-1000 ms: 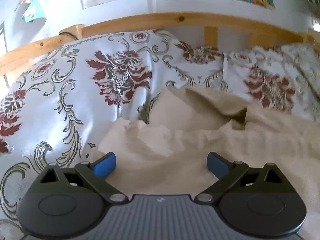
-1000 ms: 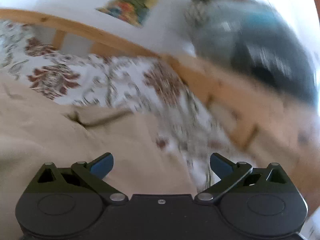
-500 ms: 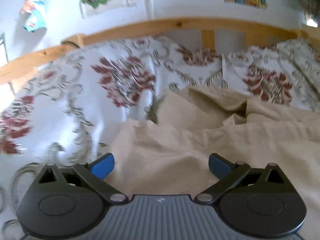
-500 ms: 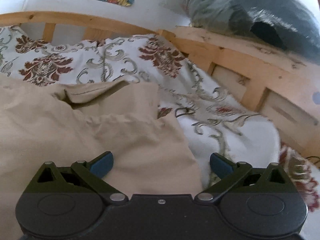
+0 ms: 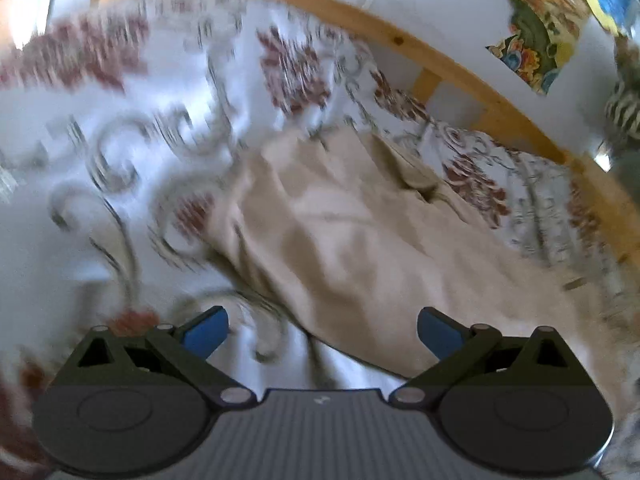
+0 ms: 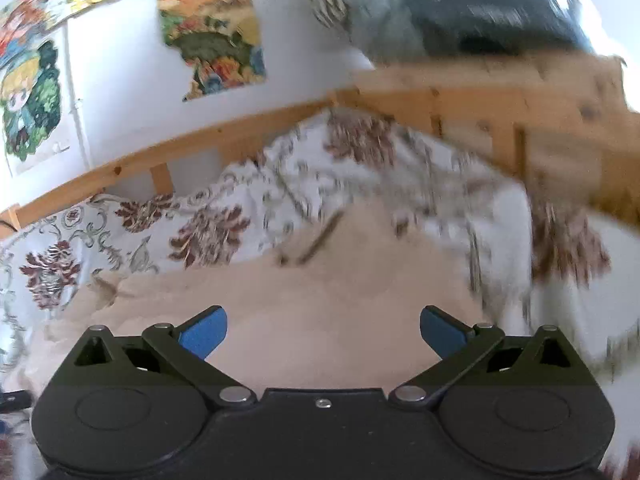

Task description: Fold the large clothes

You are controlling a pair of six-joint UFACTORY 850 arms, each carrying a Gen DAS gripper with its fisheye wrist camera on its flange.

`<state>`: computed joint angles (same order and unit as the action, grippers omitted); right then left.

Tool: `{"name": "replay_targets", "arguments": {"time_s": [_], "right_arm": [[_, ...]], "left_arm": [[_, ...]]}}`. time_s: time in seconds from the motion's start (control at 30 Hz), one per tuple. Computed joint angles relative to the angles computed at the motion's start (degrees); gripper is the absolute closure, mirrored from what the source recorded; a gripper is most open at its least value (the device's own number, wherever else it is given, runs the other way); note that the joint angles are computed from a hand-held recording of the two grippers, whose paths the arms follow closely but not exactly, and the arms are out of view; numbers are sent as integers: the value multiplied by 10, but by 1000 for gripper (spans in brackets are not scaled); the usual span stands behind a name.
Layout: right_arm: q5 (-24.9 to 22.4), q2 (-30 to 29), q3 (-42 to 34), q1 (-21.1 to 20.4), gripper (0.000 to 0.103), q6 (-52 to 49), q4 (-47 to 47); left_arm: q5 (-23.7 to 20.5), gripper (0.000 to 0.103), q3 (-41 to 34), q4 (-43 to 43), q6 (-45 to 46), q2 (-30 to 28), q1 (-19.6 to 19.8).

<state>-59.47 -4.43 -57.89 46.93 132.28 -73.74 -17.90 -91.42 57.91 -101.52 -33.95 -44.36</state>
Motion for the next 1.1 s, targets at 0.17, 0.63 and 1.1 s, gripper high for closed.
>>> {"name": "replay_targets", "arguments": {"time_s": [0.17,0.63,1.1], "right_arm": [[57,18,27,-14,1,84,38],[95,34,93,-76,73,311,31],[5,69,76,4,97,195,84]], "left_arm": [[63,1,-20,4,-51,-25,18],[-20,87,-68,-88,-27,-47,23],[1,100,43,136,-217,37,10]]}}
